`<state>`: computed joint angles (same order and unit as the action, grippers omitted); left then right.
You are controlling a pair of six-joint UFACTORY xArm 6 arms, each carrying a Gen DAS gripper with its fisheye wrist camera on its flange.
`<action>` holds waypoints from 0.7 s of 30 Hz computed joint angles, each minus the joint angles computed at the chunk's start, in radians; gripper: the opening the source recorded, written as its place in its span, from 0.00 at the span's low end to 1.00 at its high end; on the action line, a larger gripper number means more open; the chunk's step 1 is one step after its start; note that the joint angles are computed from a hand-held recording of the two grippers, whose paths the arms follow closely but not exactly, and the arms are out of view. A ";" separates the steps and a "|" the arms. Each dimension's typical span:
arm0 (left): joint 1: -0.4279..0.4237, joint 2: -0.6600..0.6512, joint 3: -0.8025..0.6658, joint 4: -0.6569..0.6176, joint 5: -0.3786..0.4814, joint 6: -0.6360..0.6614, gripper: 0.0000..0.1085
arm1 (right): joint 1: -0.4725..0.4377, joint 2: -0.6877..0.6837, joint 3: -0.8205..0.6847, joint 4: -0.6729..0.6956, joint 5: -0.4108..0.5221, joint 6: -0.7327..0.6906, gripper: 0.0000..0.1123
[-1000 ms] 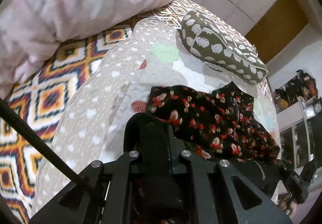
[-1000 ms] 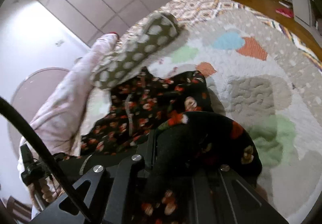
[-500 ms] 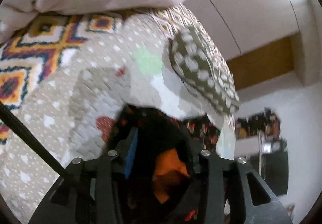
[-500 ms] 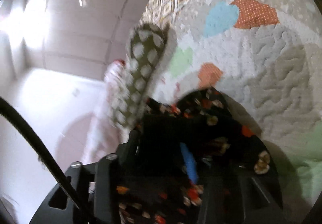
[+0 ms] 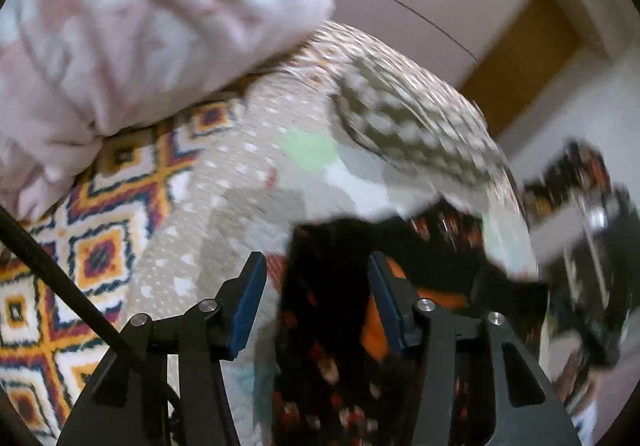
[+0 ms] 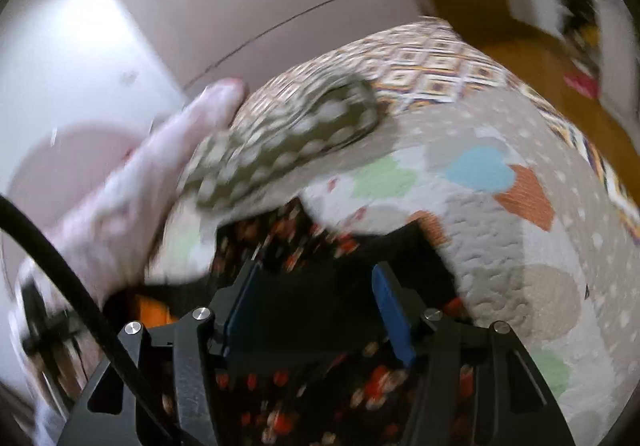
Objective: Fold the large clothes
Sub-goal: 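Carry the hem toward the collar with both grippers, then lay the hem down near the collar and open both grippers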
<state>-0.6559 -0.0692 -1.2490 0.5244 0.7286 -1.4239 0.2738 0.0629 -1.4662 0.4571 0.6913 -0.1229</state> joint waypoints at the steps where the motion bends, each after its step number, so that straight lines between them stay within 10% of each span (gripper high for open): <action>1: -0.015 -0.001 0.003 -0.003 0.001 0.015 0.48 | 0.023 -0.009 0.007 -0.018 0.020 -0.029 0.56; 12: -0.216 -0.099 0.109 0.117 0.251 -0.133 0.48 | 0.338 0.113 -0.094 0.022 0.110 -0.269 0.56; 21: -0.286 -0.139 0.233 0.115 0.234 -0.172 0.48 | 0.502 0.334 -0.368 -0.064 0.200 -0.258 0.55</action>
<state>-0.9414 -0.2085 -1.0160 0.6393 0.9627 -1.5957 0.7761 0.3971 -1.8342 0.3927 0.8909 -0.3812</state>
